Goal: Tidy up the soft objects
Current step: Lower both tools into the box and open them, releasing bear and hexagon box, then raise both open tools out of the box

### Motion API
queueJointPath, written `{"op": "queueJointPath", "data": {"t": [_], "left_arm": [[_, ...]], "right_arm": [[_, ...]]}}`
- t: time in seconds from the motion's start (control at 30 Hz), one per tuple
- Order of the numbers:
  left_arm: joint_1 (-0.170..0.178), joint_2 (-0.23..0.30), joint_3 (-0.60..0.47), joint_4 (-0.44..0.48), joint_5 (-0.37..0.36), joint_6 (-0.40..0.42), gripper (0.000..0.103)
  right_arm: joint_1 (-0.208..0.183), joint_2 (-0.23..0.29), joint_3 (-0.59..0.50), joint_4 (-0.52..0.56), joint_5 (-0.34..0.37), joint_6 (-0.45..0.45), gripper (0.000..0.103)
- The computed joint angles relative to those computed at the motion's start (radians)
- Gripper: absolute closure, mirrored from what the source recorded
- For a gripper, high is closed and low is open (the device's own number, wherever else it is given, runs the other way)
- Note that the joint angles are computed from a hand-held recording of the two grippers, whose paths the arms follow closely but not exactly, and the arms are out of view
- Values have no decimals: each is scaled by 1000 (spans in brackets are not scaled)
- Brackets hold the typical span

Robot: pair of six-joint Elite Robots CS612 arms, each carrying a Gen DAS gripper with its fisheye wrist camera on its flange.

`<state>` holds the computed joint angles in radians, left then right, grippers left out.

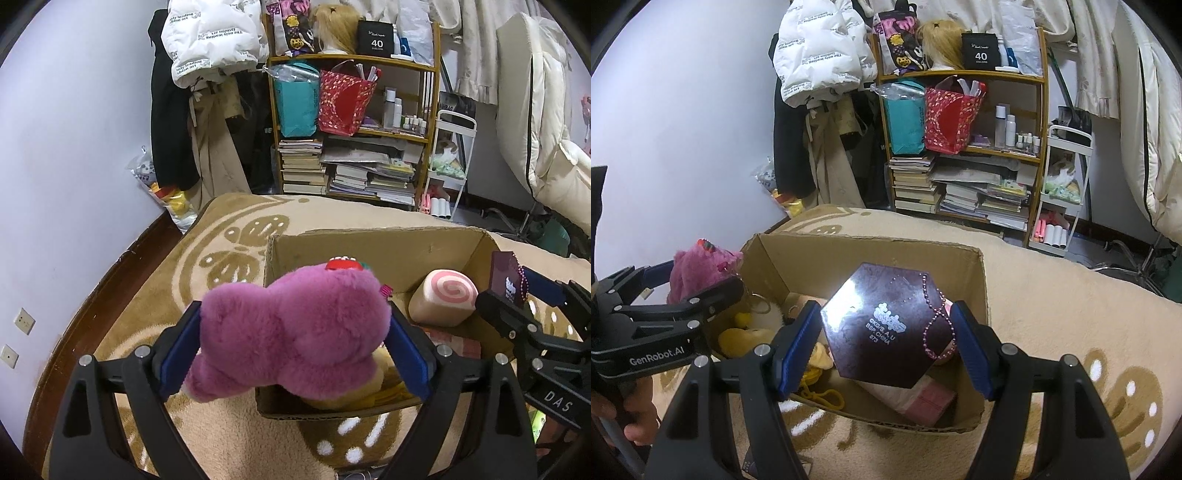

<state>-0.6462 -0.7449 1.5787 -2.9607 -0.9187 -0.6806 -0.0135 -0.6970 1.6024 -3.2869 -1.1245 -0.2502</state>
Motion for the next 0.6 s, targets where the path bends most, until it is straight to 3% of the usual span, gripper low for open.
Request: {"op": "queueJointPath", "data": {"t": [0.27,0.4,0.6], "left_arm": [[-9,-11,14,-20,41,7,11],[-15,-23,28,-26,71,-2,3],[-21,-43,46,-11,92,-10,2]], "right_arm": [[-4,4,1,-17,10,6,26],[-7,4,9,-49,10,26,17],[-15,-15,32,-71,19,37,12]]}}
